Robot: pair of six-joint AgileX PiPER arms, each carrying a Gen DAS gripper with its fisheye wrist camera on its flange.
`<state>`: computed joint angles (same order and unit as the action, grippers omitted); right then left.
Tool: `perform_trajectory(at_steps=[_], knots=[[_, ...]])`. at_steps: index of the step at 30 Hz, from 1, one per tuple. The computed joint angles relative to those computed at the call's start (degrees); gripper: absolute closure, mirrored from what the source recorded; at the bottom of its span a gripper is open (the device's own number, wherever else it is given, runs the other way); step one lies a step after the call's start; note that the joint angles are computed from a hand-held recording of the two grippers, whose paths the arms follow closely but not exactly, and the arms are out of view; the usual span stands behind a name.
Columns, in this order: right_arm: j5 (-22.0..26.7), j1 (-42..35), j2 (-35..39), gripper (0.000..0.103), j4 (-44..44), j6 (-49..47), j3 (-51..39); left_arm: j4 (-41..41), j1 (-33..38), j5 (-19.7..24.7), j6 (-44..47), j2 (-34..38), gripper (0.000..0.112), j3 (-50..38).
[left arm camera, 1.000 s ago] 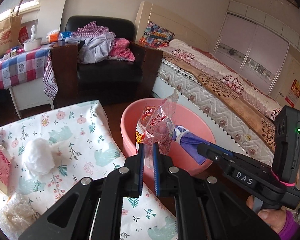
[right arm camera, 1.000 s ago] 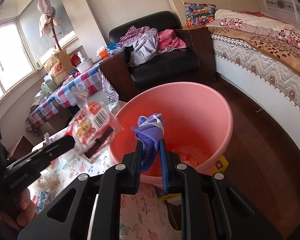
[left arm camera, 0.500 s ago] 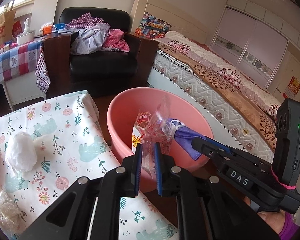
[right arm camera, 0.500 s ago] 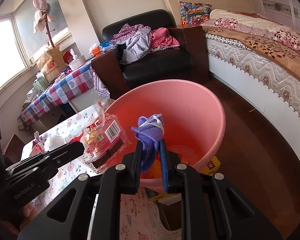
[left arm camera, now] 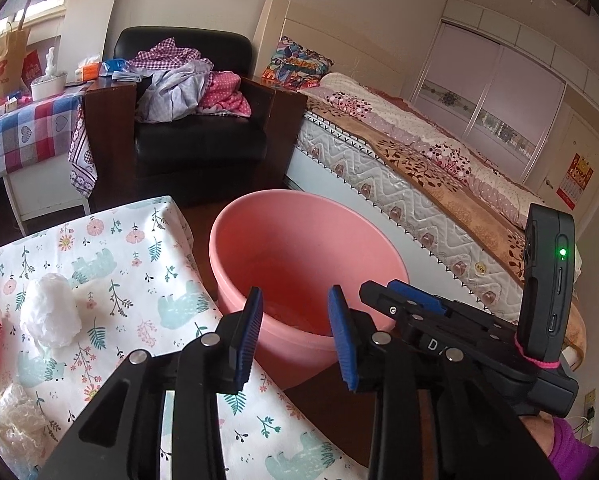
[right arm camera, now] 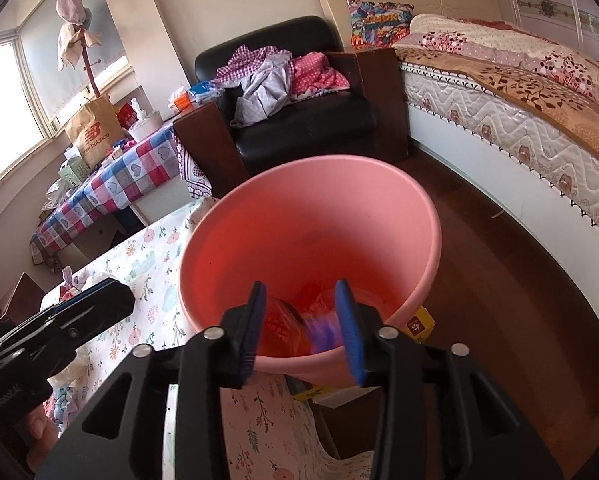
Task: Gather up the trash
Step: 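Move both open tools back over the table, then grasp the red patterned wrapper with the left tool while the right tool grasps the white plastic bag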
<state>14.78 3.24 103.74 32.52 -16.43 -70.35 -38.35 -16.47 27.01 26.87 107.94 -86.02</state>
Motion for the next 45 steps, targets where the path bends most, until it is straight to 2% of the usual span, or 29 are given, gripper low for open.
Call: perform_trajectory(at_steps=[9, 25, 32, 37, 38, 41, 45], knots=[[-0.8, 1.5, -2.0, 0.065, 1.8, -3.2, 1.4, -1.8, 1.0, -1.2, 1.8, -5.0, 0.079, 5.2], [1.7, 8.0, -2.0, 0.065, -4.1, 1.8, -1.6, -5.5, 9.2, -1.9, 5.7, -14.9, 0.078, 15.0], [4.4, 11.6, 0.4, 0.065, -6.2, 3.7, -5.3, -7.2, 17.1, -1.0, 8.9, -18.4, 0.078, 18.9], [7.2, 13.7, 2.9, 0.065, -3.1, 0.3, -9.3, -10.0, 24.6, -0.7, 12.9, -20.2, 0.078, 22.0], [7.4, 14.3, 3.2, 0.065, -3.3, 0.4, -9.8, -10.6, 26.0, -0.6, 13.7, -20.4, 0.078, 22.6], [9.0, 15.7, 5.1, 0.054, -0.9, -2.0, -12.5, -11.4, 30.2, -0.2, 14.9, -20.2, 0.078, 23.4], [11.8, 18.0, 8.7, 0.053, -1.9, -0.8, -17.9, -11.1, 35.0, 0.6, 15.8, -18.4, 0.078, 23.0]])
